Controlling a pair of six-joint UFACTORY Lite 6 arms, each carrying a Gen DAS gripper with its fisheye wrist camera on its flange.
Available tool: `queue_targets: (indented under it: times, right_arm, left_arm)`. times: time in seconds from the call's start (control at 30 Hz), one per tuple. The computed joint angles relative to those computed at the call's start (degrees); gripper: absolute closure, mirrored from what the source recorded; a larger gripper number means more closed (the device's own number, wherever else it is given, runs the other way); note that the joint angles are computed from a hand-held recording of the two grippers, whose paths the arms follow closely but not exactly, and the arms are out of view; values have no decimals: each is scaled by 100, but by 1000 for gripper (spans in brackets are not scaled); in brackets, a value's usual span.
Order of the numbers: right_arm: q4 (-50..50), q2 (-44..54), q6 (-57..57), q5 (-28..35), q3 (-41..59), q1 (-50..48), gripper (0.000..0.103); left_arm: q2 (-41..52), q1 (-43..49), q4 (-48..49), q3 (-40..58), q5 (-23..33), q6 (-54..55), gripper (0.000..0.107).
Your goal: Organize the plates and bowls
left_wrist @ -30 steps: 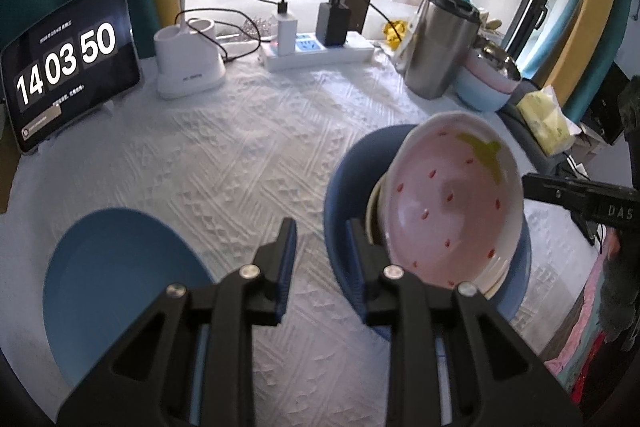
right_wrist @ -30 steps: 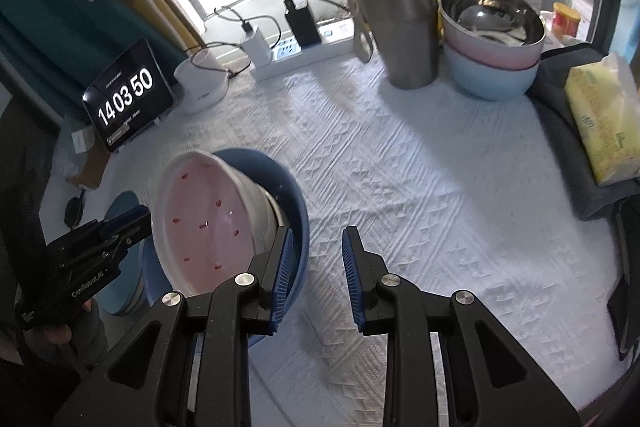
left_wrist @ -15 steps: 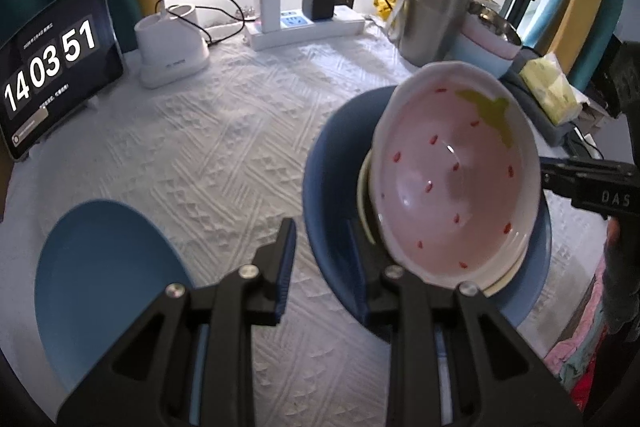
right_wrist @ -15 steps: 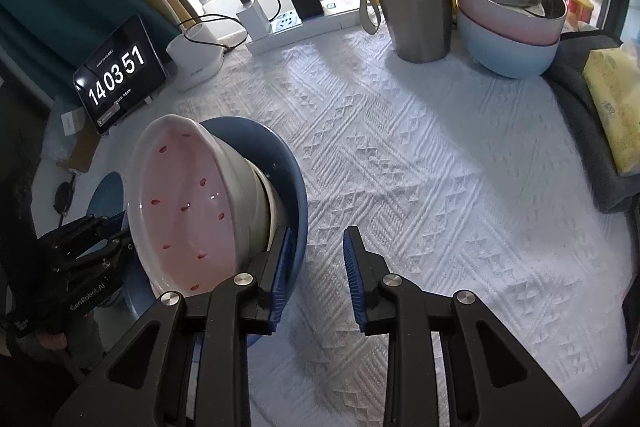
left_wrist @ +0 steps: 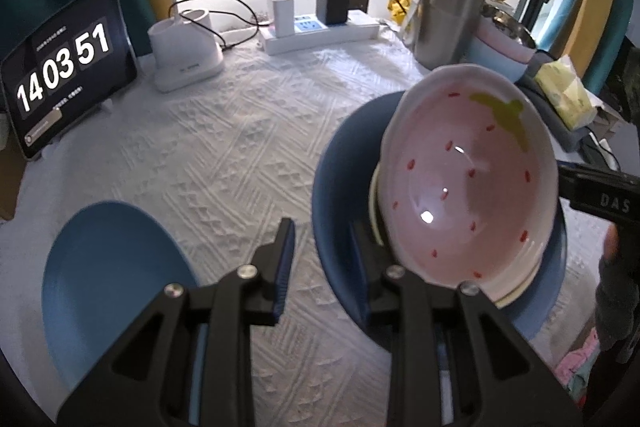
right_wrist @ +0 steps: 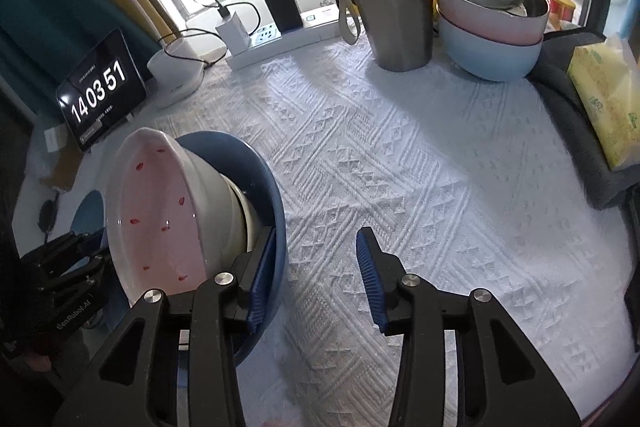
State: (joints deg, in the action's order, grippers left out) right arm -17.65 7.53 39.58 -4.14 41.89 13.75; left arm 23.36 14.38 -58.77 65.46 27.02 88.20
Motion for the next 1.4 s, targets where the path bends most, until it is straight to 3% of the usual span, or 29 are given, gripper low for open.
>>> queue_targets:
  times: [0.07,0.2,0.3,0.37,0.67,0.8,0.97,1.4]
  right_arm:
    - [224,-29,-229,-186,-102,-12,60]
    - [-895,-10,852,-530,-222,-172,60]
    - [40,-42,-54,-670,-320,-109,60]
    - [651,-73,-648,-821,-418,-53,60]
    - [1323,-127,-1171,-1466,-751,10,60]
    - [1716,-181,-1508,-1681,-863,144,70]
    - [2556,-224,-2156,-1982,-968,492,94]
    - [2697,-315,-1919,-2467,-1280,568,95]
  left_arm:
    - [20,-26,-134,-7,-100,60,78]
    - [110,-27,24,114,-61,-255,77]
    - [111,-14,-68,101,-42,-275,78]
    - [79,22,-406,0,-50,4,78]
    - [-266,102,-3026,-854,-112,2286,87]
    - [-355,75,-3538,-1048,-43,2677,98]
    - [-459,38,-3905,-1204,-79,2948,98]
    - [-632,50,-4330,-1457,-12,3437,99]
